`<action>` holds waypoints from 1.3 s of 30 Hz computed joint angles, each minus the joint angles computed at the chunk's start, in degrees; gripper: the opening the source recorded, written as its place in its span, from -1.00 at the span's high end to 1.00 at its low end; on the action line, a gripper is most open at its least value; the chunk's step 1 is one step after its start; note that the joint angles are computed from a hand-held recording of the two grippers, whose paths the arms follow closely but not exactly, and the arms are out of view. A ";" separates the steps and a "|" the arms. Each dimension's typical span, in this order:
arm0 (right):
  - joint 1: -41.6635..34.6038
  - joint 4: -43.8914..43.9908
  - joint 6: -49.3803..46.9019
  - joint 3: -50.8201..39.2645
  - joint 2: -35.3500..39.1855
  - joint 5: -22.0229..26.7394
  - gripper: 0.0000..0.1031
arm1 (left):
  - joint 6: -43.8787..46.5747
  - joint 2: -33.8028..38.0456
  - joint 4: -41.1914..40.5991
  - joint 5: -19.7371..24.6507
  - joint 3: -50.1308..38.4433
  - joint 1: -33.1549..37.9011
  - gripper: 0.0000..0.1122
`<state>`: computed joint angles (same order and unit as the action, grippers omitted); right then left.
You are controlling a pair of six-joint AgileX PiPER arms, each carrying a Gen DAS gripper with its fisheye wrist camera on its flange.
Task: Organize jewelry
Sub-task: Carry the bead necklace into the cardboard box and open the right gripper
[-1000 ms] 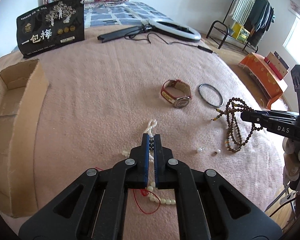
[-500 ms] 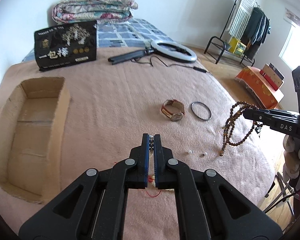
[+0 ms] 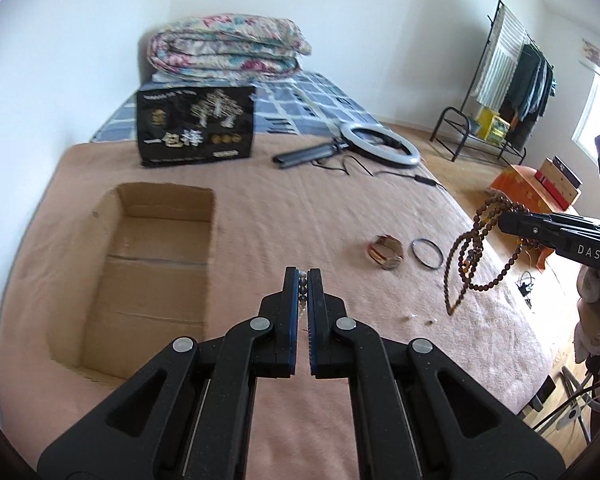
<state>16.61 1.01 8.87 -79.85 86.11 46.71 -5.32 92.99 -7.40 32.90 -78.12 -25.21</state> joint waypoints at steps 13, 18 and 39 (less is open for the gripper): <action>11.12 -1.49 2.96 -15.16 11.42 1.12 0.80 | 10.08 -5.41 -6.80 0.26 4.93 12.24 0.97; 14.34 -1.42 3.12 -23.06 17.19 2.55 0.80 | 14.19 -5.42 -9.88 0.40 5.97 16.70 0.97; 19.50 2.26 2.10 -56.17 41.45 13.04 0.80 | 23.64 -0.15 -17.46 -0.39 6.93 24.04 0.97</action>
<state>36.11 3.27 10.97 -136.02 127.56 59.75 18.32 92.83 -24.86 32.52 -71.19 -1.17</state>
